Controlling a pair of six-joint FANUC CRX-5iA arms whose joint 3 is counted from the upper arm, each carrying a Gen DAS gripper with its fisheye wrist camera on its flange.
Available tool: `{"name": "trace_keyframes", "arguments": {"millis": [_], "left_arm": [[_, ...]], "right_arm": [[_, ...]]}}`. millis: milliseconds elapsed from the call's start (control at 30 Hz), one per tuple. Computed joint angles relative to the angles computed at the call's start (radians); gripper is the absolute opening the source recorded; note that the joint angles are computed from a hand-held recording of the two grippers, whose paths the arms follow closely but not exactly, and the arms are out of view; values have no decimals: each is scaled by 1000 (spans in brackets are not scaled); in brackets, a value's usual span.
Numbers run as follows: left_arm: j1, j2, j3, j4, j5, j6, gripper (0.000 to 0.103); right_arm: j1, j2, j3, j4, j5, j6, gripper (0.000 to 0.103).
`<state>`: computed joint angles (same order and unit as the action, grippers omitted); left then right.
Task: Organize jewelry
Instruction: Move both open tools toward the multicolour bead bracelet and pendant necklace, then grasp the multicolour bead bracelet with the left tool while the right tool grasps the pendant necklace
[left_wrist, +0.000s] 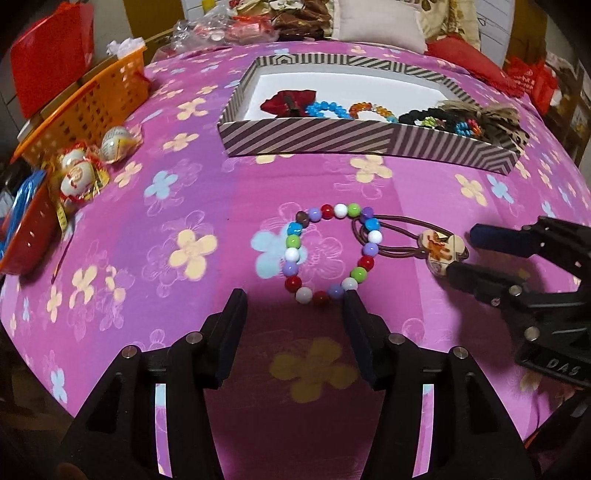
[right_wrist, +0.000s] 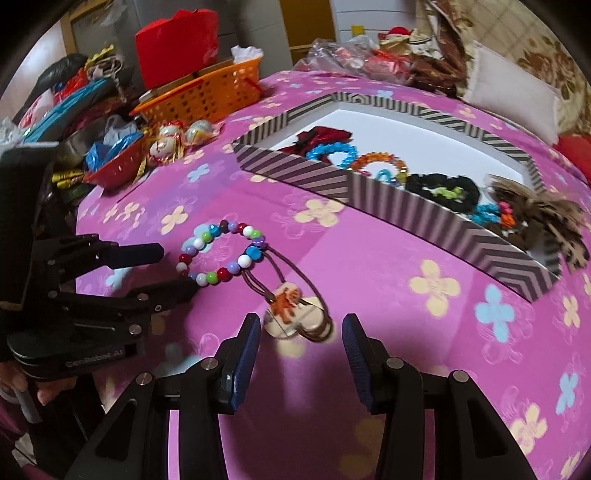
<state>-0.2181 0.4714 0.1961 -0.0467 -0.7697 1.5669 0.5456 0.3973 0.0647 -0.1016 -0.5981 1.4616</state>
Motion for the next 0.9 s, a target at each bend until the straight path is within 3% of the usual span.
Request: {"name": "trace_keyframes", "arguments": {"millis": [467, 533, 733, 800, 900], "left_arm": [[14, 2, -18, 54, 27, -9, 54], [12, 3, -15, 51, 26, -4, 54], [13, 3, -18, 58, 29, -13, 53], [15, -2, -34, 86, 46, -50, 33], [13, -4, -47, 136, 52, -104, 11]], "right_arm": [[59, -6, -98, 250, 101, -147, 42], [60, -6, -99, 253, 103, -153, 34], [46, -32, -107, 178, 97, -122, 34], [37, -55, -120, 142, 108, -110, 34], [41, -90, -168, 206, 143, -173, 34]]}}
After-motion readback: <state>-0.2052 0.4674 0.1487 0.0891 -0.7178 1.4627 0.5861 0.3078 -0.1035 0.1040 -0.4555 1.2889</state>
